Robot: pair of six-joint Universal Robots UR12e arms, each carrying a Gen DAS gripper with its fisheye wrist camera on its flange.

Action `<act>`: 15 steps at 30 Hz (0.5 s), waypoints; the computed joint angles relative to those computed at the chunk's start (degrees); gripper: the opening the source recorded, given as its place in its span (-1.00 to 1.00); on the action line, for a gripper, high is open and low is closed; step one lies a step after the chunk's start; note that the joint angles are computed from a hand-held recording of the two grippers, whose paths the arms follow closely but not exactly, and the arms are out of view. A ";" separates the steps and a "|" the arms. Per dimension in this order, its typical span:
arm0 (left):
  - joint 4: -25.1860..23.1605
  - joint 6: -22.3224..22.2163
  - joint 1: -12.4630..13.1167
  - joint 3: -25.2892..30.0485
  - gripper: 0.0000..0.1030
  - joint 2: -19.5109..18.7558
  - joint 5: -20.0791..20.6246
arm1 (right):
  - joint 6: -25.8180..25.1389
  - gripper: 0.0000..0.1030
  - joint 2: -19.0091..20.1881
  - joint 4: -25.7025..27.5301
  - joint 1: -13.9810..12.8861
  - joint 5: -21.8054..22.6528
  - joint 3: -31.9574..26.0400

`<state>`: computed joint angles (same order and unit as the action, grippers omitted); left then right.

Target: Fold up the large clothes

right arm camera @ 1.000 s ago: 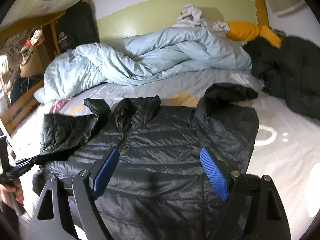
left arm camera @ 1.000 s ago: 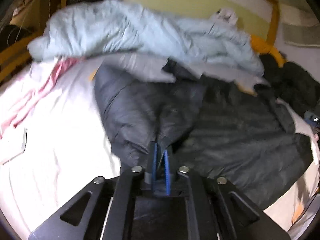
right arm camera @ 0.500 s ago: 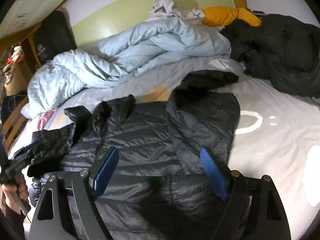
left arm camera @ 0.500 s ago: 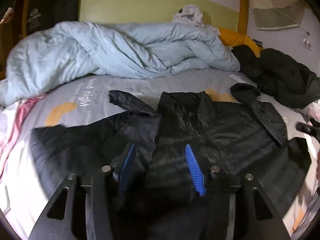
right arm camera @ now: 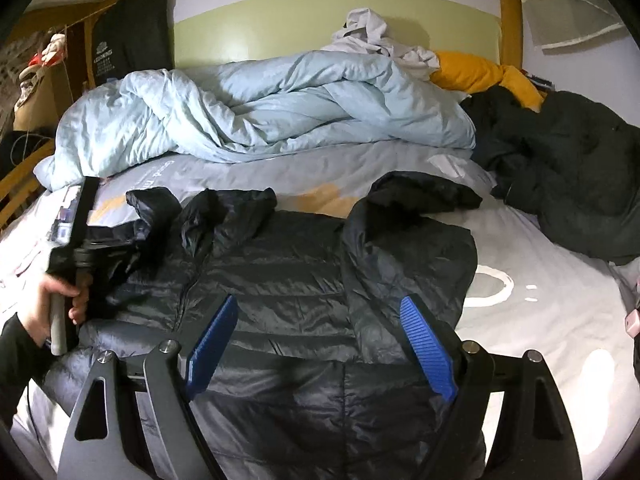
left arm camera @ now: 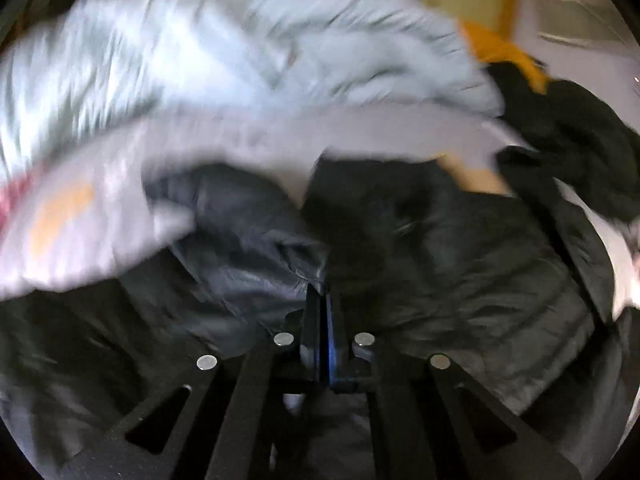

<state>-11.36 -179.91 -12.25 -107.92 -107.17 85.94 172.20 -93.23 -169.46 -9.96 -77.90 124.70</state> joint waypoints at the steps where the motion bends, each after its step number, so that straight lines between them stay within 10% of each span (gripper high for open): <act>1: 2.69 2.87 -0.83 -1.04 -0.97 0.97 -0.21 | 0.66 0.65 -0.19 -0.42 -0.22 0.04 0.08; 8: 2.11 10.02 -5.07 -5.84 -0.92 7.18 -9.62 | 2.84 0.65 -0.45 -7.31 -0.05 -6.37 0.94; 11: 0.96 10.95 -7.22 -7.70 -0.46 8.51 -6.13 | 3.55 0.65 -0.14 -7.97 0.09 -9.17 0.72; 15: 6.44 11.50 -7.65 -11.89 -0.16 10.97 -2.34 | 7.51 0.65 -0.69 -1.85 -2.42 -1.23 0.00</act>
<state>-4.92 -168.40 -19.90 -119.81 -96.19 83.60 179.72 -93.92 -171.30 -12.39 -79.14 124.70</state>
